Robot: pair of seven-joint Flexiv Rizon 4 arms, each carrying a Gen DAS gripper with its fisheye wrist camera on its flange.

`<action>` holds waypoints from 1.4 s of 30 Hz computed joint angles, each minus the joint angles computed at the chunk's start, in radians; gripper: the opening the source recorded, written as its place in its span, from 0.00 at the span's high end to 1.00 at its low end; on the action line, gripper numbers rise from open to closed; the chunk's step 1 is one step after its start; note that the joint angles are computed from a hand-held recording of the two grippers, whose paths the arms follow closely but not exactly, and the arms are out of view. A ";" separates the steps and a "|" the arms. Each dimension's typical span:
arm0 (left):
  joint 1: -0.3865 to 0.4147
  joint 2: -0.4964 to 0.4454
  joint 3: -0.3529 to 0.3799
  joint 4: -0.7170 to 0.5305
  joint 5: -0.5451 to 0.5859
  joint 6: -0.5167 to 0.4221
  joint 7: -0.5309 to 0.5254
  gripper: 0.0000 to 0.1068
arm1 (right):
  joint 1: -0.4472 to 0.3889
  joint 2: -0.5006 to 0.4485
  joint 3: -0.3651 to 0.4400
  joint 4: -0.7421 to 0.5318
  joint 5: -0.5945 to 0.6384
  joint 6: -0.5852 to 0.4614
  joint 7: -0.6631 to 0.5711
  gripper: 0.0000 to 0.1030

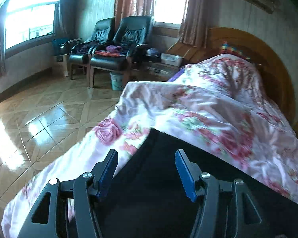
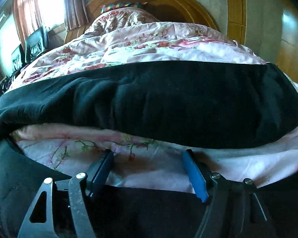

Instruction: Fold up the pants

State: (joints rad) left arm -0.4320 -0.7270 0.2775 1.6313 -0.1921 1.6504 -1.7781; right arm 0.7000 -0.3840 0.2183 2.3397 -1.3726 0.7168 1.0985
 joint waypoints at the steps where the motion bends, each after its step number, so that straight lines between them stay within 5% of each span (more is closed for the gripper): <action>1: 0.019 -0.018 -0.014 -0.034 0.002 -0.029 0.019 0.43 | 0.000 -0.002 -0.003 0.000 -0.012 0.001 0.011 0.28; 9: 0.261 -0.116 -0.342 -0.169 -0.036 -0.117 0.116 0.43 | -0.001 -0.015 -0.007 -0.004 -0.038 -0.011 0.032 0.28; 10: 0.273 -0.132 -0.377 -0.177 -0.102 -0.131 0.188 0.40 | -0.002 -0.014 -0.006 -0.002 -0.041 -0.011 0.034 0.28; 13: 0.239 -0.172 -0.309 -0.259 -0.038 -0.302 0.165 0.40 | -0.002 -0.018 -0.007 -0.004 -0.045 -0.016 0.039 0.28; 15: 0.211 -0.178 -0.275 -0.239 -0.010 -0.238 0.145 0.42 | -0.002 -0.021 -0.007 -0.006 -0.044 -0.021 0.037 0.28; 16: 0.173 -0.176 -0.225 -0.228 -0.010 -0.210 0.125 0.52 | -0.001 -0.025 -0.007 -0.009 -0.040 -0.024 0.033 0.28; 17: 0.147 -0.172 -0.183 -0.229 0.042 -0.206 0.071 0.72 | -0.001 -0.027 -0.007 -0.011 -0.036 -0.025 0.029 0.28; 19: 0.149 -0.153 -0.197 -0.195 0.042 -0.162 0.091 0.90 | 0.001 -0.029 -0.007 -0.014 -0.030 -0.028 0.022 0.28; 24: 0.223 -0.073 -0.321 -0.052 0.055 -0.018 0.168 0.93 | 0.003 -0.029 -0.008 -0.014 -0.028 -0.028 0.021 0.28; 28: 0.299 0.009 -0.428 0.140 0.060 0.195 0.170 0.93 | 0.002 -0.029 -0.009 -0.014 -0.030 -0.028 0.023 0.28; 34: 0.559 0.098 -0.671 0.449 0.243 0.445 -0.005 0.93 | 0.000 -0.026 -0.007 -0.014 -0.025 -0.021 0.018 0.28; 39: 0.533 0.124 -0.598 0.643 0.304 0.646 -0.152 0.93 | 0.001 -0.025 -0.001 -0.024 0.019 -0.016 -0.025 0.28; 42: 0.501 0.095 -0.552 0.702 0.336 0.744 -0.224 0.93 | 0.014 -0.031 0.029 -0.078 0.217 -0.051 -0.215 0.28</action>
State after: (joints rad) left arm 0.0686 -0.6322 -0.2743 2.3333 0.1437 2.3945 -2.0025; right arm 0.7143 -0.4148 0.2474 2.2619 -1.1559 0.6656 0.8835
